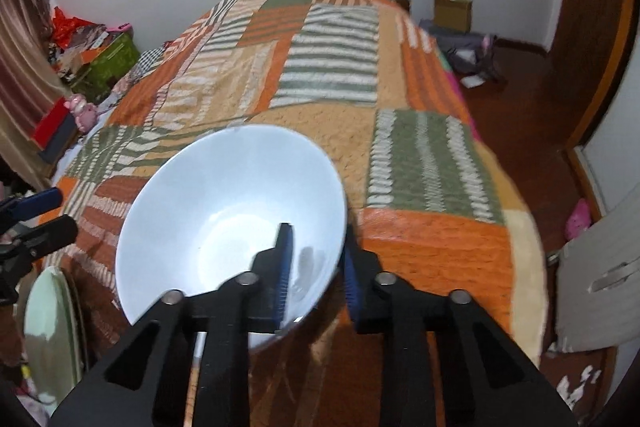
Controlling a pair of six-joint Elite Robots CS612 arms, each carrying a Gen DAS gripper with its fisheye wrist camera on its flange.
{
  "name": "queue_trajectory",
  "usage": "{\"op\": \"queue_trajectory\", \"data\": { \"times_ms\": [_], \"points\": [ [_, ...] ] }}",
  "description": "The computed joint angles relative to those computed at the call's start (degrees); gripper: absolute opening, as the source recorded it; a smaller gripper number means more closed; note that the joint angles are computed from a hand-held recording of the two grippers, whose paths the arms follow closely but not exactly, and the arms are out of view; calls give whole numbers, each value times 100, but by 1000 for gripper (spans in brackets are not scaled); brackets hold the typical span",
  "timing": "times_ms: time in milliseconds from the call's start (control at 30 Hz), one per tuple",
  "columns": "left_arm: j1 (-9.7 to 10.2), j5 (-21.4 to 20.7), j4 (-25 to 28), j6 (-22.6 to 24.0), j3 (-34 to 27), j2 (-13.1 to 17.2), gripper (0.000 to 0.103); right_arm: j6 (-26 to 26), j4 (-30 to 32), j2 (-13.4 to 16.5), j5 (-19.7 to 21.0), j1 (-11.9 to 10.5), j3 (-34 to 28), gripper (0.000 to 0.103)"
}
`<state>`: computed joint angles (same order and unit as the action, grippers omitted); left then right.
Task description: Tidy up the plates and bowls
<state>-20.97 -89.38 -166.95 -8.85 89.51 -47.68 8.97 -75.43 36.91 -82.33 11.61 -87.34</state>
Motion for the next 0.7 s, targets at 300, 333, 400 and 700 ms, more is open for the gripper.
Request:
{"op": "queue_trajectory", "data": {
  "times_ms": [300, 333, 400, 700],
  "points": [
    [21, -183, 279, -49, -159, 101, 76, -562, 8, -19, 221, 99, -4, 18],
    [25, -200, 317, -64, -170, 112, 72, -620, 3, -31, 275, 110, 27, 18],
    [37, -216, 409, -98, -197, 130, 65, -737, 25, -46, 378, 138, 41, 18],
    [76, -489, 912, -94, -281, 207, 40, -593, 228, -91, 468, 151, 105, 19]
  ]
}}
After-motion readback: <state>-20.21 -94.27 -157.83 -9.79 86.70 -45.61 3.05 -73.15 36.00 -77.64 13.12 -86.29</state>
